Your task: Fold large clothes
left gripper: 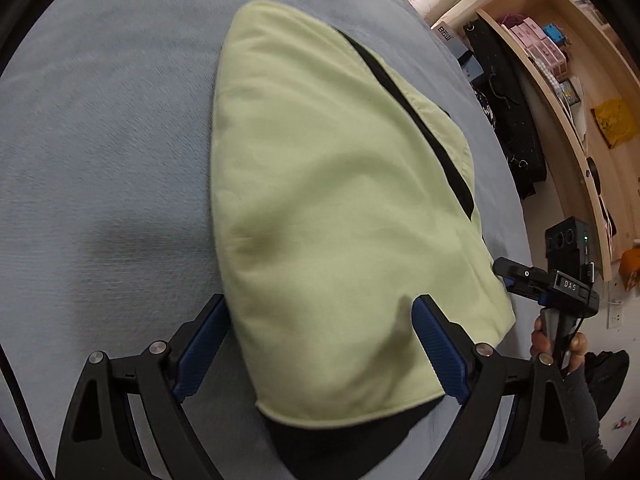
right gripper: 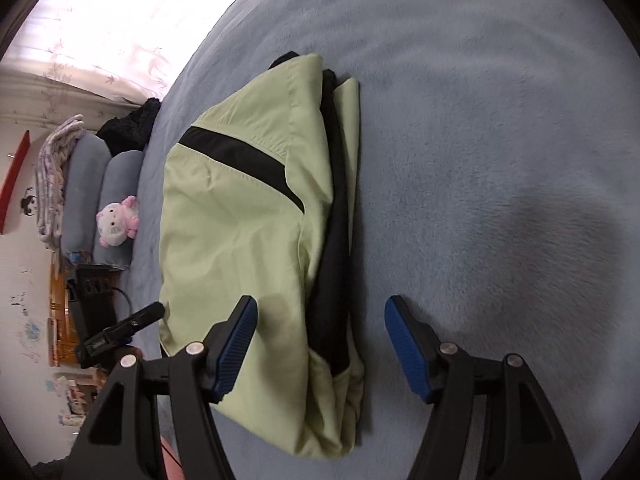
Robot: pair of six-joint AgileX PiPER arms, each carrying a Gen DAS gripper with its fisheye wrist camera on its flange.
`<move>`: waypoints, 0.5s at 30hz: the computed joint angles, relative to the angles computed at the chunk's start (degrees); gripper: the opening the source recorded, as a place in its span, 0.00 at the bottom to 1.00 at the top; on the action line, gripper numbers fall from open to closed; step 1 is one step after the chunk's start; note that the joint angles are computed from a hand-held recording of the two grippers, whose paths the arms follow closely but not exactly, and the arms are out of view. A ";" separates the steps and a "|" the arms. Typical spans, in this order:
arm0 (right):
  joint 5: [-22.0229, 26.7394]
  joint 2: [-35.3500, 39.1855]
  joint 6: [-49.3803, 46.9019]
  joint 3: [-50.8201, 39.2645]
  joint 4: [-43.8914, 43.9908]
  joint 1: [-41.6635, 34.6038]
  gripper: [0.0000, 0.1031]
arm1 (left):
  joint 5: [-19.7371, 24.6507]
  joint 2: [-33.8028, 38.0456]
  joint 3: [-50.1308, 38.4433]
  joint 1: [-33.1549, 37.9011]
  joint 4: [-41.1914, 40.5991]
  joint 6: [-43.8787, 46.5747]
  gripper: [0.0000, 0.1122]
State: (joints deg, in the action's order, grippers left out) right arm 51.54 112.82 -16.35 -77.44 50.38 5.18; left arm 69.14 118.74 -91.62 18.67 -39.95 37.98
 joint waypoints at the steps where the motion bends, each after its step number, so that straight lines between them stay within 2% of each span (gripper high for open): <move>1: 0.34 0.90 -0.60 -0.74 0.70 0.01 0.65 | -0.22 0.63 0.20 -0.30 -0.56 0.36 0.81; 11: 2.47 10.03 -10.67 -8.09 11.42 1.66 0.66 | -4.47 2.42 1.44 -2.60 -5.10 3.50 0.89; 15: 2.23 12.13 -13.38 -9.70 14.99 2.08 0.64 | -3.98 3.36 0.30 -2.20 -5.86 3.41 0.90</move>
State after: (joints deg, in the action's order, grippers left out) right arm 53.77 124.95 -29.73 -87.14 65.37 7.26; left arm 65.16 122.10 -91.33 16.47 -45.81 41.39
